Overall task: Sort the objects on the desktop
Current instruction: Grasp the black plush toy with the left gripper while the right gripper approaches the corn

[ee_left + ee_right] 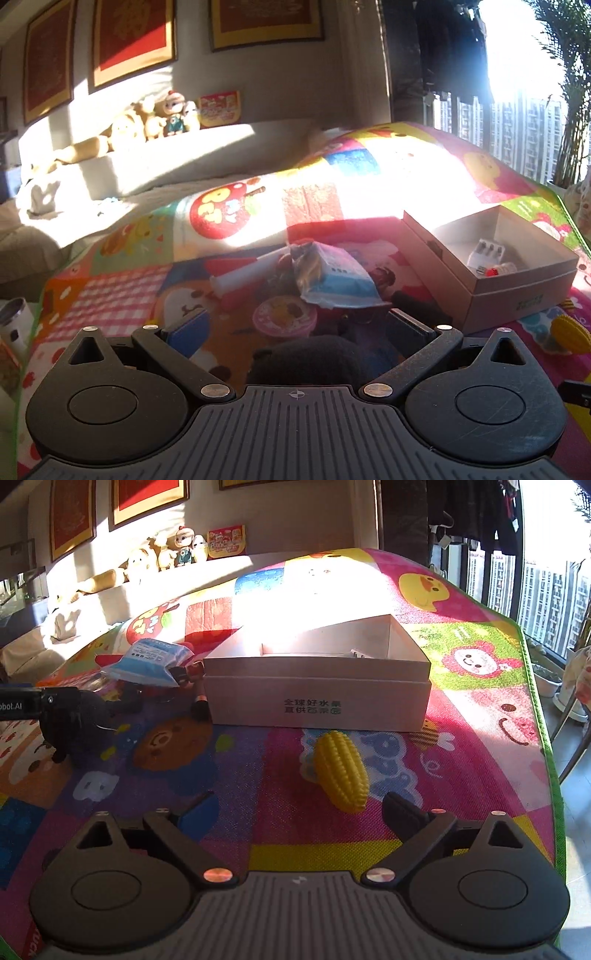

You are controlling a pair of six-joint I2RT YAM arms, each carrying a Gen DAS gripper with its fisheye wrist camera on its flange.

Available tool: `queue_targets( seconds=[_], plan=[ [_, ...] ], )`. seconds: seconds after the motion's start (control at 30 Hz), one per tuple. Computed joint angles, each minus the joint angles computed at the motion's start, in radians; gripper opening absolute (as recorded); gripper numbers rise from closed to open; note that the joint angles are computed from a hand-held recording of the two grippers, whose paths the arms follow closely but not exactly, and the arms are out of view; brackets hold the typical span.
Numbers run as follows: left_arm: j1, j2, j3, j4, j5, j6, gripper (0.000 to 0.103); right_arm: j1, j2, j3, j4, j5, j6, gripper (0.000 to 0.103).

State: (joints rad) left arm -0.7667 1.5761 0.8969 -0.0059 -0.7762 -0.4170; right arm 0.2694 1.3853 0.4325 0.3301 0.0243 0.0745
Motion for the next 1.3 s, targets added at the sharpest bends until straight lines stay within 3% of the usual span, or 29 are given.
queue_targets(
  seconds=[0.13, 0.3, 0.47, 0.6, 0.67, 0.73, 0.8, 0.9, 1.03, 1.3],
  plan=[
    [0.069, 0.078, 0.086, -0.134, -0.011, -0.024, 0.103, 0.009, -0.016, -0.018, 0.017, 0.015, 0.006, 0.098],
    [0.023, -0.044, -0.076, -0.056, 0.007, -0.008, 0.103, 0.027, -0.018, 0.017, -0.019, 0.004, 0.001, 0.098],
    [-0.074, -0.142, -0.189, -0.055, 0.001, -0.053, 0.103, 0.036, 0.011, 0.177, -0.153, -0.217, 0.056, 0.097],
    [-0.102, -0.161, -0.235, -0.049, 0.043, -0.064, 0.103, 0.081, 0.153, 0.398, -0.276, -0.405, 0.154, 0.096],
    [-0.103, -0.138, -0.240, -0.065, 0.073, -0.067, 0.103, 0.127, 0.240, 0.502, -0.307, -0.422, 0.191, 0.085],
    [-0.108, -0.135, -0.263, -0.055, 0.097, -0.072, 0.103, 0.178, 0.310, 0.586, -0.346, -0.387, 0.192, 0.057],
    [-0.107, -0.174, -0.304, -0.027, 0.147, -0.080, 0.103, 0.209, 0.365, 0.643, -0.378, -0.371, 0.192, 0.048],
    [-0.115, -0.216, -0.334, -0.001, 0.172, -0.092, 0.103, 0.224, 0.392, 0.652, -0.387, -0.376, 0.206, 0.048],
    [-0.108, -0.169, -0.299, 0.026, 0.187, -0.083, 0.103, 0.210, 0.344, 0.598, -0.387, -0.384, 0.193, 0.048],
    [-0.060, -0.029, -0.208, 0.109, 0.190, 0.043, 0.103, 0.157, 0.164, 0.407, -0.329, -0.308, 0.115, 0.052]
  ],
)
